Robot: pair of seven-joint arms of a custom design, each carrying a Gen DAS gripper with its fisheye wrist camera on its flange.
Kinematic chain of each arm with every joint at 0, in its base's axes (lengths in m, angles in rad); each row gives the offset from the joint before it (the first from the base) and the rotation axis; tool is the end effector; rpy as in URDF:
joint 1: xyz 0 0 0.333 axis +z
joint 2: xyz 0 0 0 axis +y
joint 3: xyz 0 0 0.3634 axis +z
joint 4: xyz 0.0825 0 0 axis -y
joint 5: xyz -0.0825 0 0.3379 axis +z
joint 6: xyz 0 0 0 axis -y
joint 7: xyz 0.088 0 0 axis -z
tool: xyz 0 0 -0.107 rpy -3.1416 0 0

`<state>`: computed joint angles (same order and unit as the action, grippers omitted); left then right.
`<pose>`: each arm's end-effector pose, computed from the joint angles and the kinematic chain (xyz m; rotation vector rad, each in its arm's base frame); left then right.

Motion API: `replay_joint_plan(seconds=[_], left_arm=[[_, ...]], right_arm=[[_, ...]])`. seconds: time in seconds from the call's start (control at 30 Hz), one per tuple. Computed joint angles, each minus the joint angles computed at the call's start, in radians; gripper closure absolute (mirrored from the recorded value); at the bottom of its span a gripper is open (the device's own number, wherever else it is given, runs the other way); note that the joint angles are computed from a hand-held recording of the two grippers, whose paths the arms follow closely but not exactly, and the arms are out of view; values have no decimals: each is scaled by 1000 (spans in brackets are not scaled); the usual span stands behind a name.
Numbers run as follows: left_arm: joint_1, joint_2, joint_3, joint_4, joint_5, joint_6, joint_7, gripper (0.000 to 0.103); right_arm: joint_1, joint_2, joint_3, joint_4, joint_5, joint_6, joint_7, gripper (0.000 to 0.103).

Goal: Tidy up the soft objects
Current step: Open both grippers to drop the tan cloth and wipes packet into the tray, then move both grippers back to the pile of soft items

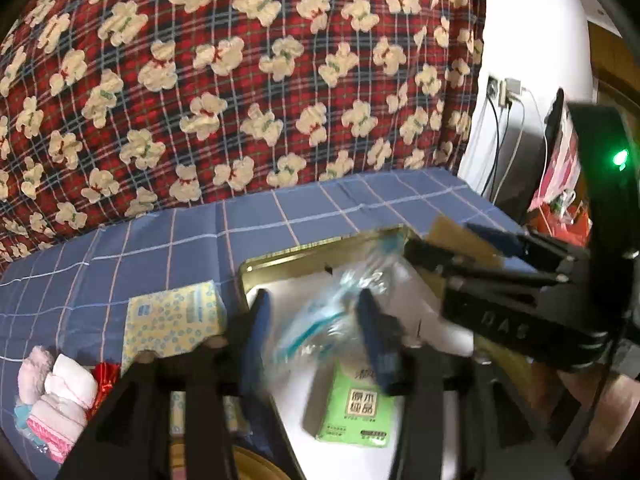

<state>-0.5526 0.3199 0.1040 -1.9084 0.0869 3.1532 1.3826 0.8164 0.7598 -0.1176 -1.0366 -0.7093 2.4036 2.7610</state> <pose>0.5767 -0.2966 0.5171 -1.3913 2.0306 -1.0553 0.5823 0.5354 0.5109 -1.6307 1.7028 -0.7405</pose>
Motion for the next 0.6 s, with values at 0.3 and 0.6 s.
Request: replay_joint_plan(seconds=[0.3,0.6], left_arm=[[-45,-67,66,-123,-78,165,47,33],[-248,-195,288,-386,-379,423,306,14]], right_arm=[[44,-60,-47,-95,-113,31,143,21],[110,-112,-54,-168,-365,156,370,18]])
